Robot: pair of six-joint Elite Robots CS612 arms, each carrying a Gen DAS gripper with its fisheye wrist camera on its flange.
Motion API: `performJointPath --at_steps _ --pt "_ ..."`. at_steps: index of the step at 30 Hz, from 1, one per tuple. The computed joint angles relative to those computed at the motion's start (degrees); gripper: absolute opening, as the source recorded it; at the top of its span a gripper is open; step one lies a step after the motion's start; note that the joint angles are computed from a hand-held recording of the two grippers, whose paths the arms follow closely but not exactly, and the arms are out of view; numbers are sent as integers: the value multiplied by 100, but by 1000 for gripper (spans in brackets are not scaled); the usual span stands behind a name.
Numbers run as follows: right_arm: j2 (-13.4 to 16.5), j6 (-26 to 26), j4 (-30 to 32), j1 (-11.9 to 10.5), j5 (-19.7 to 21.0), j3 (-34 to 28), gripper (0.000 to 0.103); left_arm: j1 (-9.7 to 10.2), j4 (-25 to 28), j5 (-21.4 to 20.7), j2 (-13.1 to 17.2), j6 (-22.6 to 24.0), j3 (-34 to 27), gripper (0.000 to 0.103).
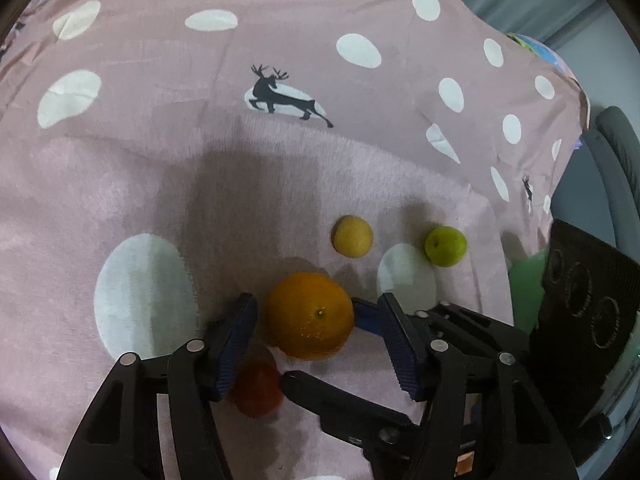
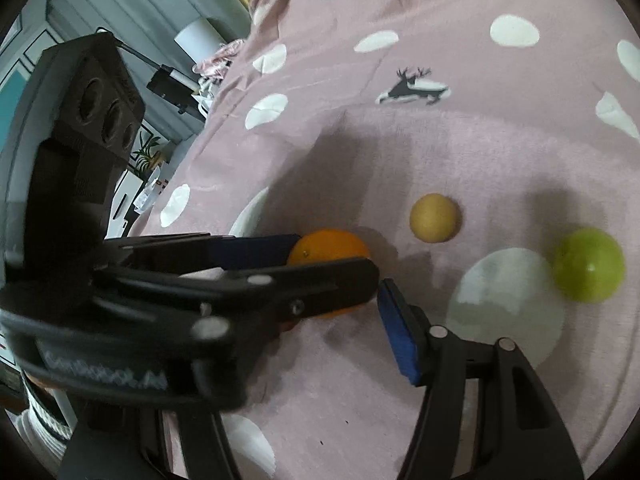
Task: Organize fruits
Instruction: 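Close the left tool on the mandarin orange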
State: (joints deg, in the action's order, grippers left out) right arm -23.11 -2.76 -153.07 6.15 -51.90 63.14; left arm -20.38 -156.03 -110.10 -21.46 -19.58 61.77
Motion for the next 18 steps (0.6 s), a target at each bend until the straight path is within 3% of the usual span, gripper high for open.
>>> performJointPath --at_steps 3,5,10,18 --pt "49 25 163 13 14 -110 51 21 66 -29 21 -40 -26 49" --pt "63 11 140 18 -61 -132 46 38 6 -52 18 -64 -4 48" --pt "51 -23 135 18 -49 -113 45 39 -104 -50 -14 -72 70 47" --pt "-305 -61 -521 -13 -122 481 45 -19 -773 -20 -352 53 665 47"
